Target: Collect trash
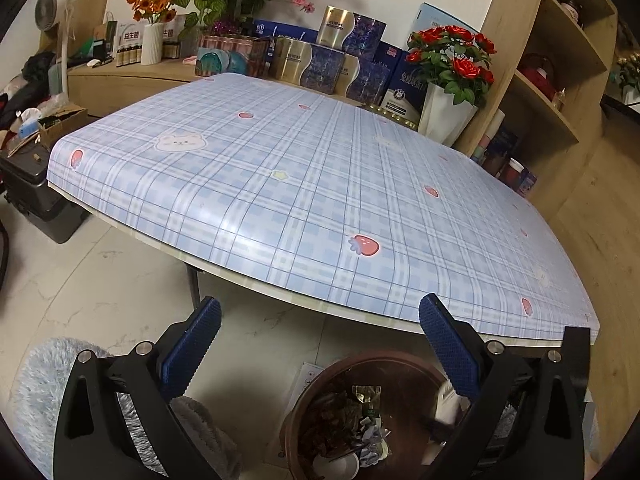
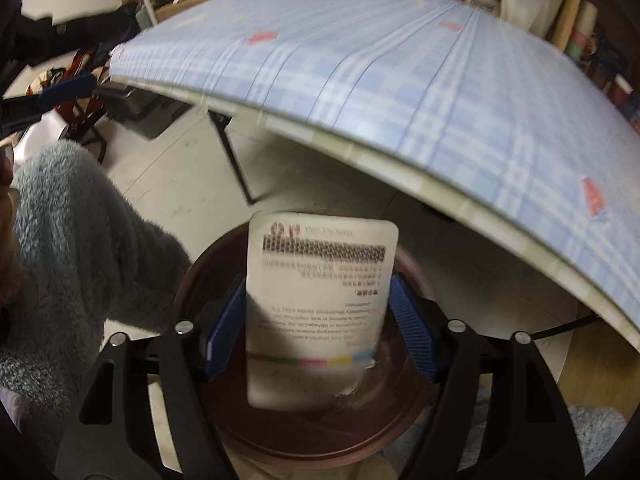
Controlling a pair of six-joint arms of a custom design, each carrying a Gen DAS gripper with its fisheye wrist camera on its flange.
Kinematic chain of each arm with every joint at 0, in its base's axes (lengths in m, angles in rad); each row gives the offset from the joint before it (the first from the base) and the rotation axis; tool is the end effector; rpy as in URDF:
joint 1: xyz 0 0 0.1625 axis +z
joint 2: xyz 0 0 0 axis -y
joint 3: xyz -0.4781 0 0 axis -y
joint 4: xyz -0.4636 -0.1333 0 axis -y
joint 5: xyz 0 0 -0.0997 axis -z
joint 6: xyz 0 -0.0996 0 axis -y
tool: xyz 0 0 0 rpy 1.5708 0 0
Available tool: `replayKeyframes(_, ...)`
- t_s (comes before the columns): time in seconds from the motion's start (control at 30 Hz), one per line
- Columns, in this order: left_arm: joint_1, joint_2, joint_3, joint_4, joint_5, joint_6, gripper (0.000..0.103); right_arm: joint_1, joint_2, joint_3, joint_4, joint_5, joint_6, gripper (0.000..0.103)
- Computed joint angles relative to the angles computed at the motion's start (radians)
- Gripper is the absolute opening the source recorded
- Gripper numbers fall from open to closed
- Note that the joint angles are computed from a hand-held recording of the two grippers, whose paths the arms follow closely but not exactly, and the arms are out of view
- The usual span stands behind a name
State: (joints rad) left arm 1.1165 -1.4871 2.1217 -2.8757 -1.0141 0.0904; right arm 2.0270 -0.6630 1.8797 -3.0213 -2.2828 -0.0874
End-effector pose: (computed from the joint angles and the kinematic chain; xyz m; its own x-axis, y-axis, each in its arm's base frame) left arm -0.0716 -0.5704 0.3597 -0.8722 0.1409 -0.4685 0.4244 0.6943 -0.5813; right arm 0.3485 -0.5553 -0.0283 -0.7061 -0.2731 0.6534 -0.4921 0.8527 -0.1753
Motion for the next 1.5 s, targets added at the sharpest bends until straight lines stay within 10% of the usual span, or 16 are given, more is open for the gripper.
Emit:
replayKeyframes(0.83,-0.011,0.023,0.007,-0.01,0.034,0.019,0.097,-0.004,-0.028,0.021,-0.021,-0.053,0.058,0.097)
replayKeyframes(1.5,-0.209,0.023,-0.084,-0.178,0.083,0.322,0.097,0.137,-0.165,-0.052,-0.423,-0.281,-0.149,0.097)
